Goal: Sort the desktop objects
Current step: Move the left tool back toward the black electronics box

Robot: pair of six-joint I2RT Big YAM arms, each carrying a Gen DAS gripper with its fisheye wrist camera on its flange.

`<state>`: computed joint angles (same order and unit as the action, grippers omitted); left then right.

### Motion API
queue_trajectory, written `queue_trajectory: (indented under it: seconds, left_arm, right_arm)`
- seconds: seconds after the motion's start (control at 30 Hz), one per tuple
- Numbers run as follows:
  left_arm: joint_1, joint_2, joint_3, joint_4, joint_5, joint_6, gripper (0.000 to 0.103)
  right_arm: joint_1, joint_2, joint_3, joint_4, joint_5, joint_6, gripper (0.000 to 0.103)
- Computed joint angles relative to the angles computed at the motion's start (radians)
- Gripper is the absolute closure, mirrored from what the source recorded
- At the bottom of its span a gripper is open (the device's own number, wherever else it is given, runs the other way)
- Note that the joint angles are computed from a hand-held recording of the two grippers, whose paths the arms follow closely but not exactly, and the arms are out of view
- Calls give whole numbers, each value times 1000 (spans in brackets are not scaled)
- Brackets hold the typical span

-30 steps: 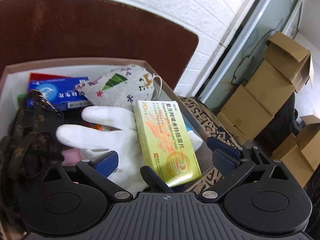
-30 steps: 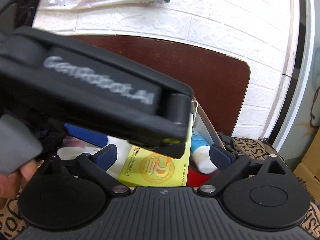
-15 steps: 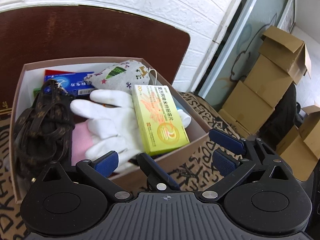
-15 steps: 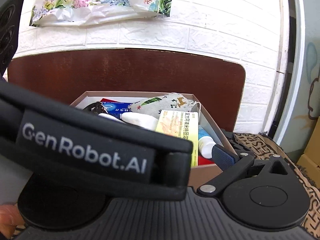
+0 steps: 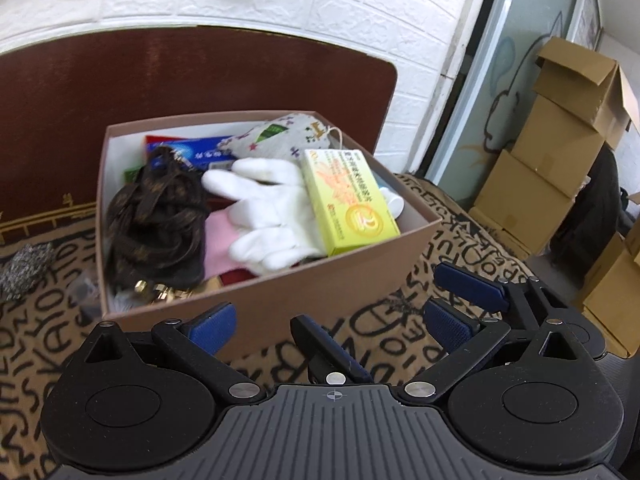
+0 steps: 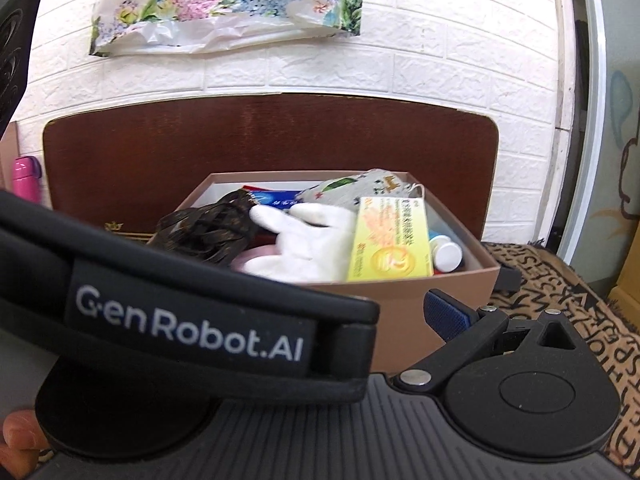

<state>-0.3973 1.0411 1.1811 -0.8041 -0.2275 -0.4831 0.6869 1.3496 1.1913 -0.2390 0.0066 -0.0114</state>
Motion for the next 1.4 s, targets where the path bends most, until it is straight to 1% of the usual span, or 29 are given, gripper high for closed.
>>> queue_trajectory:
  seconds: [0.1, 0.27, 0.37, 0.67, 0.8, 0.87, 1.0, 1.13, 1.23, 1.33, 1.4]
  left_arm:
    - [-13, -27, -15, -22, -17, -11, 0]
    - [-43, -72, -44, -59, -74, -23, 0]
    - [-53, -103, -62, -81, -92, -41, 0]
    - [-44, -202, -117, -162, -100, -94, 0]
    - [-21, -252, -145, -185, -96, -112, 0]
    - [3, -284, -164, -190, -82, -117, 0]
    - [73, -351, -202, -215, -56, -127, 0]
    - [187, -425, -239, -233, -12, -116, 0]
    - [320, -473, -264, -235, 51, -86, 0]
    - [489, -499, -287, -229, 157, -39, 0]
    - [601, -505, -299, -228, 226, -5, 0]
  right_arm:
    - [27, -28, -31, -3, 14, 14, 0]
    - [61, -57, -58, -19, 26, 28, 0]
    - [77, -69, -68, -29, 26, 35, 0]
    - [149, -85, -84, -64, 35, 48, 0]
    - [186, -74, -73, -81, 43, 43, 0]
    - [207, -64, -63, -88, 46, 34, 0]
    - [251, -30, -35, -100, 35, 22, 0]
    - [298, 27, 14, -101, 21, 21, 0]
    - [328, 86, 67, -93, 1, -11, 0]
    - [355, 148, 120, -75, -15, -58, 0]
    - [364, 188, 155, -68, -39, -72, 0]
